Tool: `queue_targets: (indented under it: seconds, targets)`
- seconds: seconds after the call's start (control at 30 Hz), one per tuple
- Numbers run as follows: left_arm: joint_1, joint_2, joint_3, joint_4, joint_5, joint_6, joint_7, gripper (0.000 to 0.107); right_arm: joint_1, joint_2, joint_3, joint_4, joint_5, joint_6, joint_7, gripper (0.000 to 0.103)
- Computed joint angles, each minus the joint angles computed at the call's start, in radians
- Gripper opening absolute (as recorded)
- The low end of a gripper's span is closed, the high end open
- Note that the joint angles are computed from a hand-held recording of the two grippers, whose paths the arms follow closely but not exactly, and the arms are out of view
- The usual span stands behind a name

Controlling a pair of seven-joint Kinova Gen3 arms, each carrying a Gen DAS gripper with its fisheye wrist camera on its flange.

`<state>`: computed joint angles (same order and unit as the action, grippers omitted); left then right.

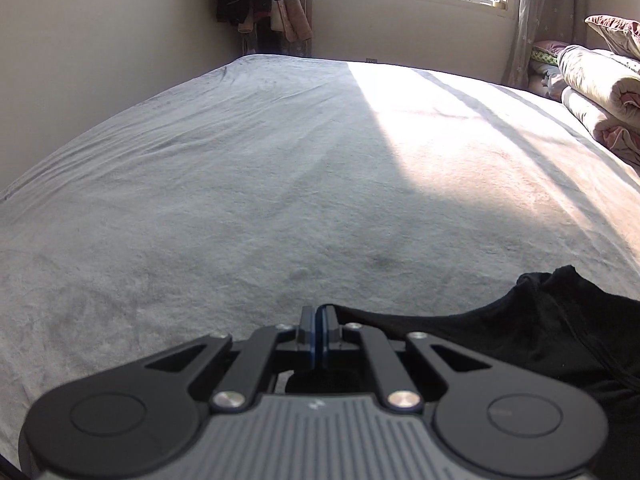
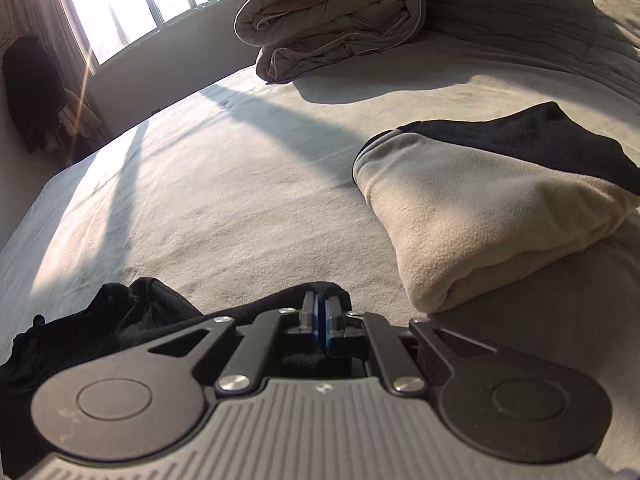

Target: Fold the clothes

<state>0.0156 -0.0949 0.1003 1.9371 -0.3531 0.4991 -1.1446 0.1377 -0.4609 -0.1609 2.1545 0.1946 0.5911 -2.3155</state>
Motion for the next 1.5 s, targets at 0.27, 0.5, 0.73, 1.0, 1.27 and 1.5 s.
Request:
queue_targets:
  seconds: [0.27,0.5,0.73,1.0,1.27,1.5]
  targets:
    - [0.333,-0.051,-0.255,0.097,-0.148,-0.037,0.123,0.014,-0.074,0.010,0.039,-0.004,-0.052,0.021,0.063,0.017]
    - [0.639,-0.224,-0.577,0.176,0.094,-0.021,-0.026,0.044,-0.211,-0.117,0.184,0.030,-0.207,0.078,0.196,0.055]
    - [0.919,-0.305,-0.858,0.233,0.375,-0.062,-0.168,0.034,-0.326,-0.103,0.238,0.064,-0.392,0.064,0.327,0.038]
    - [0.690,-0.182,-0.563,0.226,0.280,-0.096,-0.050,0.003,-0.114,-0.032,-0.049,0.047,-0.242,-0.013,0.170,0.002]
    - [0.648,-0.225,-0.562,0.194,0.406,0.020,-0.215,0.008,-0.219,-0.038,0.079,0.037,-0.262,0.040,0.187,0.017]
    - [0.731,-0.417,-0.805,0.255,0.647,0.242,-0.499,0.024,-0.332,-0.210,0.243,0.090,-0.433,0.146,0.285,0.037]
